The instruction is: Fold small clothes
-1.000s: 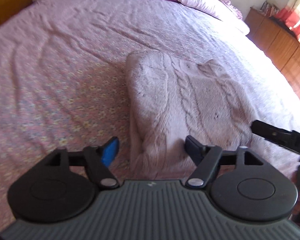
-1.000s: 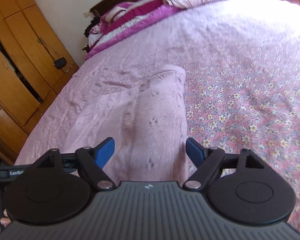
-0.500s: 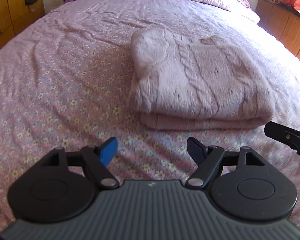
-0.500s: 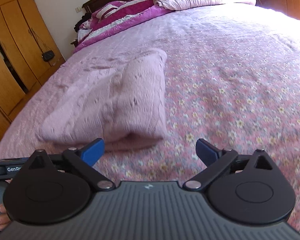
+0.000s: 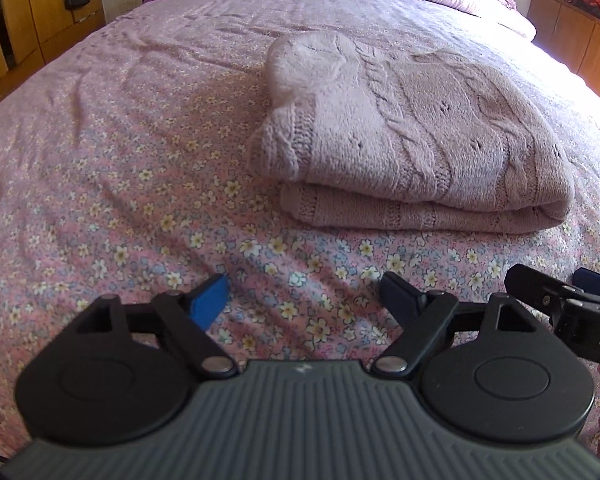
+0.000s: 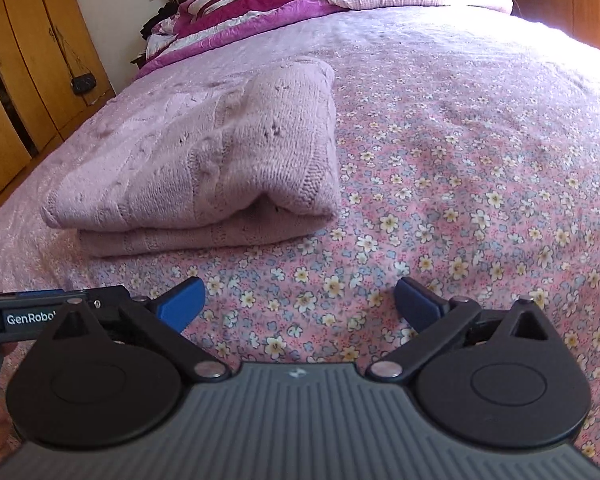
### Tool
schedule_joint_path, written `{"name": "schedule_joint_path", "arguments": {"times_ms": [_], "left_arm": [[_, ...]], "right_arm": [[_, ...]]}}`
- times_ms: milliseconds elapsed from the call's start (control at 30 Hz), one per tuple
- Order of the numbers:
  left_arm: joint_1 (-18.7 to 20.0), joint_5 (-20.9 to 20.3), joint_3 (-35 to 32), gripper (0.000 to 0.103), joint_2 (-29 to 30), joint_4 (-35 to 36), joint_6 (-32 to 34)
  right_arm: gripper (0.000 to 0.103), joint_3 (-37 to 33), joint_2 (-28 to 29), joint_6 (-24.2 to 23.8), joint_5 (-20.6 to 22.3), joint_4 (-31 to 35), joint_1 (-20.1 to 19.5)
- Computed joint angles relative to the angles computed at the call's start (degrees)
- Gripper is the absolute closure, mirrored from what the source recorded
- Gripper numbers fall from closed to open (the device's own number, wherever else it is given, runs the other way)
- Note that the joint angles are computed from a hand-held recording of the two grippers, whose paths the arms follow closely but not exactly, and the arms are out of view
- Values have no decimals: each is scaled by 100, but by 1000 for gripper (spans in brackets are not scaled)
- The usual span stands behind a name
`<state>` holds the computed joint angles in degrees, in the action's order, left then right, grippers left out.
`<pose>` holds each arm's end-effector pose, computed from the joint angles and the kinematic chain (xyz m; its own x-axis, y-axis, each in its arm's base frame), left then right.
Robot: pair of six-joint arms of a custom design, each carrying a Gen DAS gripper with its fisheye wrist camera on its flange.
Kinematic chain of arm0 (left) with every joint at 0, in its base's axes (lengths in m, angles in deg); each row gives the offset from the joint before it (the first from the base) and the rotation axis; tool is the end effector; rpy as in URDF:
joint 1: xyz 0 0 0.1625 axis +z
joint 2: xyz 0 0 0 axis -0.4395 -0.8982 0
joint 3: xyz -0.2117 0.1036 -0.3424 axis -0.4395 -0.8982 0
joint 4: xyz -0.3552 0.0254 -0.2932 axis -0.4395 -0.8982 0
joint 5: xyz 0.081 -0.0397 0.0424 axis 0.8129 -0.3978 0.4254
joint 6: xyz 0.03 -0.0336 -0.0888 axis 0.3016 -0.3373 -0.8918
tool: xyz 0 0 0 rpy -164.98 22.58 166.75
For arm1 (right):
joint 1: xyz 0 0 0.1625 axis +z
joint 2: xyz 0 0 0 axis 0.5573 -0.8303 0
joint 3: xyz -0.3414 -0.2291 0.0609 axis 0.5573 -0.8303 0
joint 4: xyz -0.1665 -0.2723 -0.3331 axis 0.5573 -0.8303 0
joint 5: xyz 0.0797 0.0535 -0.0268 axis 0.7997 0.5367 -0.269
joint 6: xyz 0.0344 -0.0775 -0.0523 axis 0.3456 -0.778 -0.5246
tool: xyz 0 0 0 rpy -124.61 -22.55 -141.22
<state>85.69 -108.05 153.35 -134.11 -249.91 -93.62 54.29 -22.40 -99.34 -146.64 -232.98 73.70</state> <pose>-0.0149 -0.4630 0.1853 -0.6966 -0.2982 -0.6526 0.2792 0.7252 -0.6294 0.2585 -0.5072 -0.0742 -0.8274 -0.2783 0.4878 -0.5180 0.7136 -0.4716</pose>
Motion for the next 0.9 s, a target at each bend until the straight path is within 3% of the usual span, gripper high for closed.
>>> {"name": "schedule_joint_path", "arguments": {"times_ms": [900], "left_arm": [[-11, 102, -28, 18, 107, -31, 88]], "right_arm": [[0, -49, 121, -137, 68, -153, -77]]}}
